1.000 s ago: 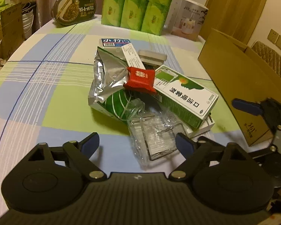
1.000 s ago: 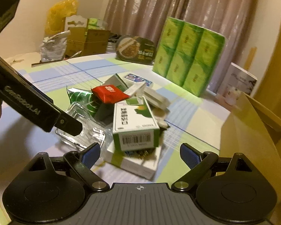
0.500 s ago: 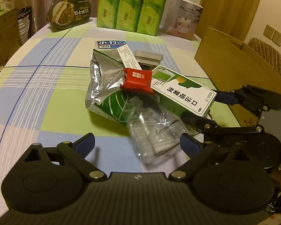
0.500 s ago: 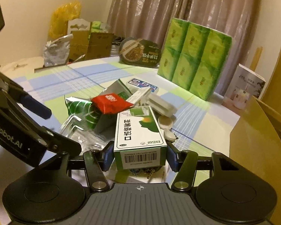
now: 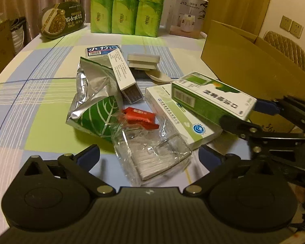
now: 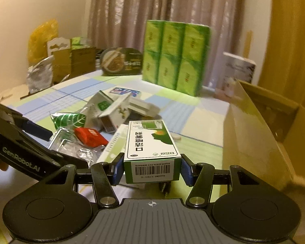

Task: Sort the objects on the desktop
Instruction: 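Grasp the long green-and-white box with the right tool, then grasp the plastic-wrapped wire rack with the left tool while the right tool lifts the green box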

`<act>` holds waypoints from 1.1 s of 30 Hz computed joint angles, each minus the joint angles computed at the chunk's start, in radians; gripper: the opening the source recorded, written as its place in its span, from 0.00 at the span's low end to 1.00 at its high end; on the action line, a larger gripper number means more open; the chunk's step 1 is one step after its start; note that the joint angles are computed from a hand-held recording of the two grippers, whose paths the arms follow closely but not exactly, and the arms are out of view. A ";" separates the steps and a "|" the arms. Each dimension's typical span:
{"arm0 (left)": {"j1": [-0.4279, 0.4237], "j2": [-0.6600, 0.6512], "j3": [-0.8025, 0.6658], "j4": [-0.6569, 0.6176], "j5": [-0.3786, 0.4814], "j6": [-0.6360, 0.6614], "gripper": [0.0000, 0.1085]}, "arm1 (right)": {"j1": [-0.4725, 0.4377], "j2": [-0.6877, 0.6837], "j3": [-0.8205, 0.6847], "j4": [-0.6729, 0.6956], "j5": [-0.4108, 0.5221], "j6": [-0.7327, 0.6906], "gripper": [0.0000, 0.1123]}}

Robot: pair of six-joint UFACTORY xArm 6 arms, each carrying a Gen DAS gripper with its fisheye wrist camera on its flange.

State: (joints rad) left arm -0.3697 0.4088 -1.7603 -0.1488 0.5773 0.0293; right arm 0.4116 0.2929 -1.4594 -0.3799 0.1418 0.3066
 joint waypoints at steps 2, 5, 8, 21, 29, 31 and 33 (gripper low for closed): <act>-0.005 0.008 -0.007 0.021 0.001 -0.009 0.93 | -0.002 -0.013 0.016 0.007 -0.003 0.010 0.47; -0.012 0.025 -0.017 0.072 0.000 -0.030 0.93 | -0.004 -0.027 0.035 0.027 -0.007 0.017 0.47; -0.017 0.032 -0.017 0.122 -0.006 -0.050 0.93 | -0.005 -0.042 0.056 0.027 -0.009 0.033 0.47; 0.007 -0.075 0.112 0.257 -0.027 -0.134 0.93 | 0.000 -0.099 0.135 -0.078 -0.002 0.211 0.47; -0.010 -0.001 0.021 0.284 0.004 -0.118 0.78 | -0.002 -0.126 0.172 -0.118 0.004 0.270 0.47; -0.007 -0.010 0.033 0.260 0.010 -0.091 0.72 | -0.002 -0.136 0.182 -0.114 0.010 0.274 0.47; -0.006 -0.038 0.067 0.241 0.007 -0.053 0.68 | -0.001 -0.153 0.196 -0.099 0.020 0.269 0.47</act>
